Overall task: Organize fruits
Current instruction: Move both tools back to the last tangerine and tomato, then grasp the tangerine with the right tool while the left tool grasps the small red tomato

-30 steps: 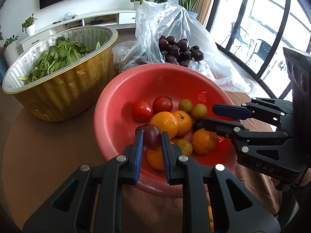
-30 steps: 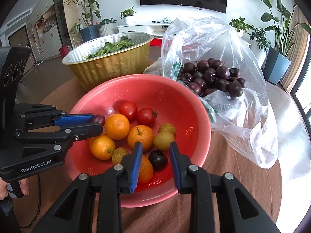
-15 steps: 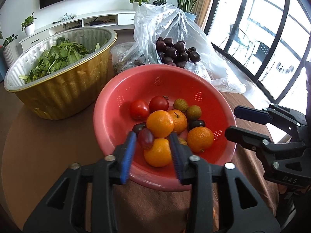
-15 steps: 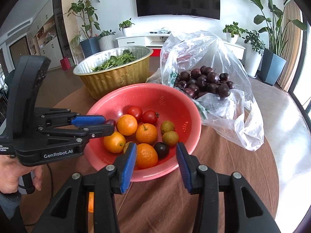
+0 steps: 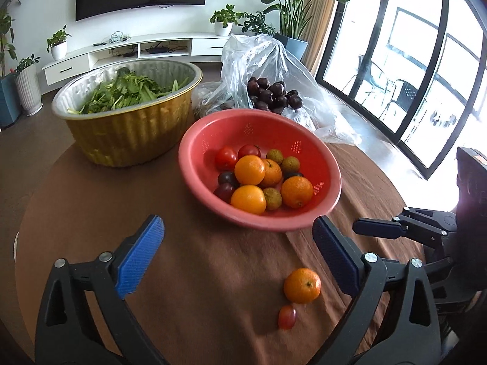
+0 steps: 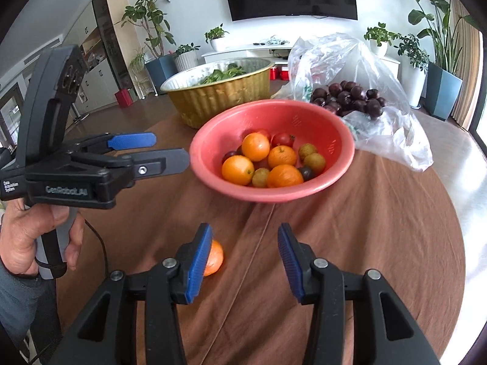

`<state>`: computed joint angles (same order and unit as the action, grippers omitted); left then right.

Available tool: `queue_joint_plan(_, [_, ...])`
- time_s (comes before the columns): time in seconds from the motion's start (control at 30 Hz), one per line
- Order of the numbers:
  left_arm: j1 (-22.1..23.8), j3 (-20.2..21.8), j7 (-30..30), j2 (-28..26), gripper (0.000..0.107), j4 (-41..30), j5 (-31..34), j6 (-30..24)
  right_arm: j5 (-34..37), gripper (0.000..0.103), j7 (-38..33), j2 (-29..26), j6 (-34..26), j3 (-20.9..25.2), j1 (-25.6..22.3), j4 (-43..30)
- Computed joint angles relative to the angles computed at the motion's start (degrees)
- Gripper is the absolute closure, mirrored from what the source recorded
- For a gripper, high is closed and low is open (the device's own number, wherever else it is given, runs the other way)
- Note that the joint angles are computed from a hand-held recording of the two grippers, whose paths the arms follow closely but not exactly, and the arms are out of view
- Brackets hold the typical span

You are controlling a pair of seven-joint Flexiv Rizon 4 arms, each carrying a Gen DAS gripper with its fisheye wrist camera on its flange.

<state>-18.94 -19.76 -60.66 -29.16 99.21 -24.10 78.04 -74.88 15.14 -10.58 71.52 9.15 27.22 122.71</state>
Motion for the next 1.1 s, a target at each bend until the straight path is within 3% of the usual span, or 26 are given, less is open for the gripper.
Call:
queue_joint_plan(0.17, [3.6,-3.9,1.7,5.5,0.004,11.3,-4.0,5.2,0.4,0.043,1.6,-3.1,3.2,-0.4,1.4,-1.4])
queue_joint_plan(0.37, [8.6,-10.0,2.8,9.7,0.004,21.4,-8.4,11.4,2.6,0.043,-0.7,-5.8,3.6,-1.2,3.3,-3.3])
queue_joint_plan(0.5, [13.9,-15.9,3.5,11.0,0.004,25.4,-10.3,13.5,4.5,0.043,-1.8,-6.5,3.6,-1.9,4.0,-3.8])
queue_joint_plan(0.67, [16.1,-18.0,2.0,11.1,0.004,26.9,-8.6,13.9,9.7,0.045,-5.4,-7.3,2.7,-1.9,5.0,-4.2])
queue_joint_plan(1.1, [8.2,-8.4,-1.4,10.2,0.004,23.2,-3.8,9.3,11.9,0.058,-6.7,-8.2,6.6,-4.7,6.4,-3.8])
